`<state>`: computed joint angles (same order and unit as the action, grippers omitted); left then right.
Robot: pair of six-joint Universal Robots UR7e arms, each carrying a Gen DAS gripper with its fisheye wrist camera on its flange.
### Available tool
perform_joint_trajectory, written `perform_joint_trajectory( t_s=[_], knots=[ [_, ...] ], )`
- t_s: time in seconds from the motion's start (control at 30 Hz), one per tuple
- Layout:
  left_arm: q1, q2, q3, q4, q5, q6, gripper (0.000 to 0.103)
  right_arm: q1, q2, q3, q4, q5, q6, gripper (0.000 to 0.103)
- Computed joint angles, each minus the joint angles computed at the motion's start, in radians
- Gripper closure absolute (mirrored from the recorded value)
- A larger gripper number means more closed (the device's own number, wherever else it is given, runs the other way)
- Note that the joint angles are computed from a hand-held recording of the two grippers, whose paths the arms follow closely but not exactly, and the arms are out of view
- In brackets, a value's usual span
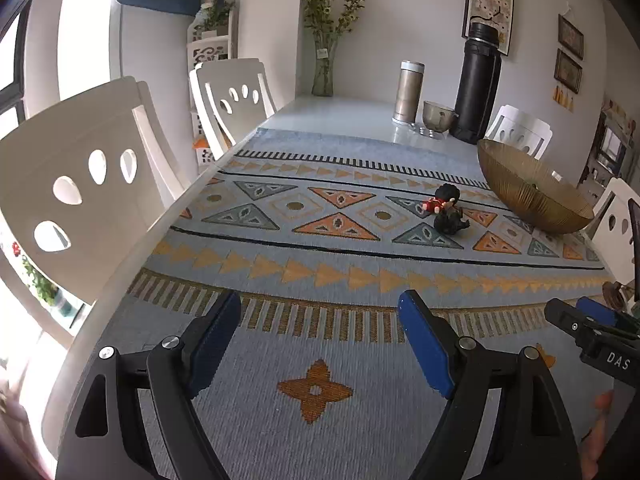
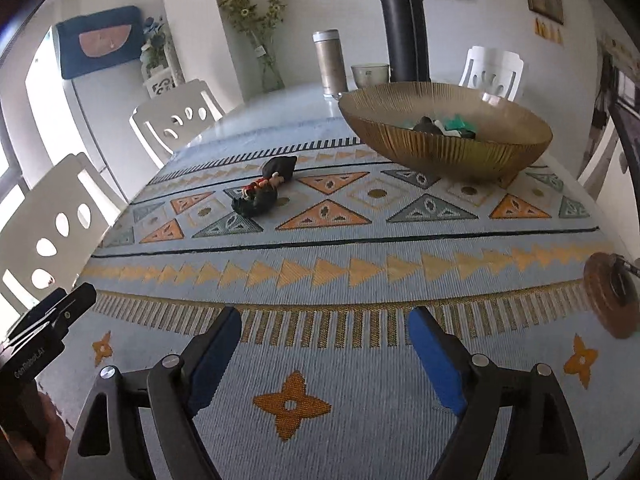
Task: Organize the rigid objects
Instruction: 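Move both tools toward the dark figurine on the rug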
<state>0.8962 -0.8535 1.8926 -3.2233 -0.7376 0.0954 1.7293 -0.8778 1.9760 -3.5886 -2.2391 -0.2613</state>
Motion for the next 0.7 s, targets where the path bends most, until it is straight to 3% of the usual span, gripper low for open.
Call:
perform_joint_trajectory(
  t_s=[0.13,0.47,0.57,0.63,0.7],
  knots=[
    [-0.006,0.002,0.010,-0.028,-0.003,0.027,0.023,0.009,0.013,-0.005,-0.026,-0.016,-0.027,0.012],
    [-0.013,0.016,-0.012,0.045,0.025,0.024,0.023,0.002,0.004,-0.013,0.027,-0.014,-0.002,0.011],
    [-0.004,-0.007,-0.028,0.160,-0.034,0.007,0.023,-0.017,-0.050,-0.001,0.149,0.072,0.072,0.011],
    [0.006,-0.027,-0.071,0.289,-0.118,-0.017,0.023,-0.045,-0.126,0.001,0.287,0.238,0.177,0.011],
    [0.014,-0.029,-0.122,0.349,-0.193,-0.021,0.023,-0.033,-0.140,-0.061,0.362,0.276,0.185,0.011]
  ],
)
